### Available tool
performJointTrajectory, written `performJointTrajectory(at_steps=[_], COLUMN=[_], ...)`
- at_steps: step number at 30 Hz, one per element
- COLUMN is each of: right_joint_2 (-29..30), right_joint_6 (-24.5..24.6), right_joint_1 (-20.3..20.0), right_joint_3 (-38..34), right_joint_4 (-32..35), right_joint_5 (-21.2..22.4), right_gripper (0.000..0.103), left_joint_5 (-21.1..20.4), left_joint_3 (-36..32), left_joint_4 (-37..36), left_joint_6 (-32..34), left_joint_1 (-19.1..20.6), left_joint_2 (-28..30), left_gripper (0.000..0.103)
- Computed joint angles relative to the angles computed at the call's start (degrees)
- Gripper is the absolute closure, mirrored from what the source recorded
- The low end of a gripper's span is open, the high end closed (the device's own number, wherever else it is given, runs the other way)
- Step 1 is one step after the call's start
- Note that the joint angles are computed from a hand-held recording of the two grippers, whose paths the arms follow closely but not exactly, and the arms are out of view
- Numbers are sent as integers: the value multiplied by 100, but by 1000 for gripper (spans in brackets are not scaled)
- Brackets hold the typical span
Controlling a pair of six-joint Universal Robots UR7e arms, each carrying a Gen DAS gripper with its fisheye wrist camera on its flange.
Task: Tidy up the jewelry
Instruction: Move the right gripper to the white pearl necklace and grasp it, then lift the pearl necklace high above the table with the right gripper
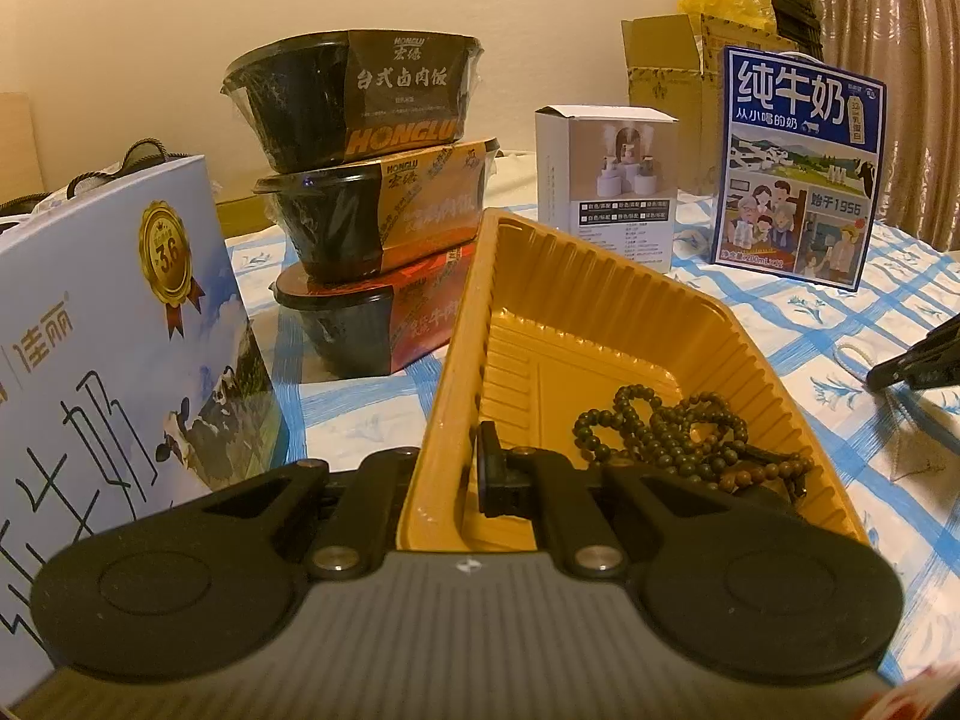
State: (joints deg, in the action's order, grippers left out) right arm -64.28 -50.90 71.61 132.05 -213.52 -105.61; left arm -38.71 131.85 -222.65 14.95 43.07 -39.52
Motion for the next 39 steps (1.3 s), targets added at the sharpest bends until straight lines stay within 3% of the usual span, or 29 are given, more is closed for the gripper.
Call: performJointTrajectory(at_steps=[11, 21, 30, 39], right_joint_2=[-1414, -2366, -2398, -1790], right_joint_6=[764, 1294, 1496, 1898], right_joint_1=[295, 989, 1792, 2219], right_joint_3=[506, 610, 435, 108], right_joint_4=[535, 1203, 1540, 1646], right_joint_5=[515, 615, 662, 1291], right_gripper=[101, 101, 101, 101], left_joint_5=[-14, -15, -15, -43], left_joint_3=[15, 16, 23, 57], left_joint_4=[-9, 9, 31, 3], left_joint_6=[-64, -65, -103, -170], left_joint_1=[14, 0, -14, -33], left_joint_2=[-9, -13, -21, -29], left_gripper=[97, 97, 97, 96])
